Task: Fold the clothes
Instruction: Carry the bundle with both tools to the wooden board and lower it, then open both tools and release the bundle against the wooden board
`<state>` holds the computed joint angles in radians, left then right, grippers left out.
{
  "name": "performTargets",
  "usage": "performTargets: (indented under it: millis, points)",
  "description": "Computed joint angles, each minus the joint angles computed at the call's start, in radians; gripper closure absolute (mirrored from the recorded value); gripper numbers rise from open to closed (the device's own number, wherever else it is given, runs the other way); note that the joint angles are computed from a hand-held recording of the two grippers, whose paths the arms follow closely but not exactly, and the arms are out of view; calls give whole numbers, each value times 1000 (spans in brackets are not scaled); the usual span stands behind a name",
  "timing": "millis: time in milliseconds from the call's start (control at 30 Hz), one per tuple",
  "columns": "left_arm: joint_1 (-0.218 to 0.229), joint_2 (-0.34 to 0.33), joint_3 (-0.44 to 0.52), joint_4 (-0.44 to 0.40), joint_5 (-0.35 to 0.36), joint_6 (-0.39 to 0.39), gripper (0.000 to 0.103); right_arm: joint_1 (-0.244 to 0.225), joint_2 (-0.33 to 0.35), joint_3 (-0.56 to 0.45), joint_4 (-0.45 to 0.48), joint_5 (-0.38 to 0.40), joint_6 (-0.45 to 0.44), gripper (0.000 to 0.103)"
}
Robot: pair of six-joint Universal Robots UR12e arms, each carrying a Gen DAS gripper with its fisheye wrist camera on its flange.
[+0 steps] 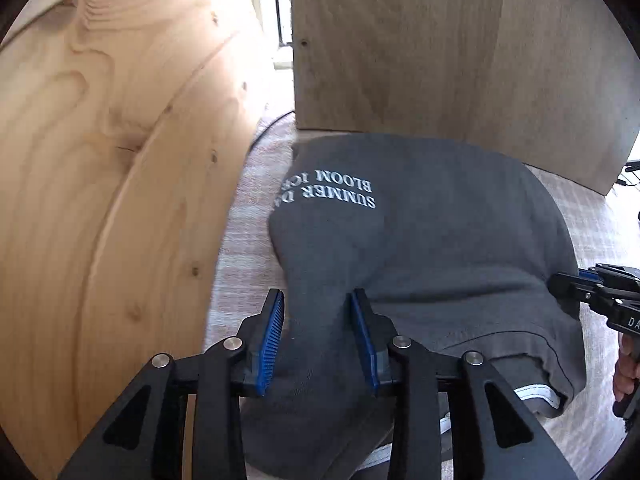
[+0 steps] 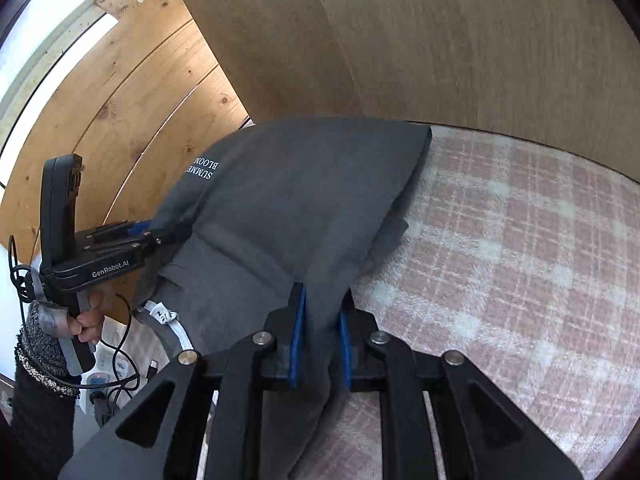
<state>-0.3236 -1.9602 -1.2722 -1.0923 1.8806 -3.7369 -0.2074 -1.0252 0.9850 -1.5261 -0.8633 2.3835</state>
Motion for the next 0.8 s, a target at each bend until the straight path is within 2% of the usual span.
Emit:
performTargets:
  millis: [67,100,167,200,333,367,433,500,533,600,667,733,800]
  points:
    - [-4,21,-9,33,39,15,72,-13,-10,-8,2,-6,-16,87]
    - [-4,28,-13,63,40,29,72,-21,-24,9,-39,6,-22,87]
    - [7,36,-20,122,3,43,72,-34,-44,36,-125,40,-37,87]
    - [13,33,-19,146,-23,45,72,-30,-37,21,-129,56,-45,87]
    - [37,-17,20,181,-103,83,70,6,25,-86,-40,82,-79,87]
    - [42,-37,40,143,-109,85,70,20,45,-114,-14,73,-89,87]
    - [53,-81,93,26,-119,75,72,53,84,-158,-9,-7,-72,87]
    - [54,-83,97,21,-110,56,73,80,115,-188,-13,-92,-66,88]
    - [52,-76,104,0,-110,31,77,85,114,-184,-27,-107,-67,90]
    - [31,-44,79,41,-80,44,77,79,91,-161,-44,-94,-67,88]
    - [4,-11,40,97,-73,115,77,54,55,-129,19,2,-148,88]
    - [-13,6,17,85,-110,157,72,36,9,-69,57,51,-239,87]
    - [-17,10,1,17,-159,143,72,32,-33,4,47,20,-275,87]
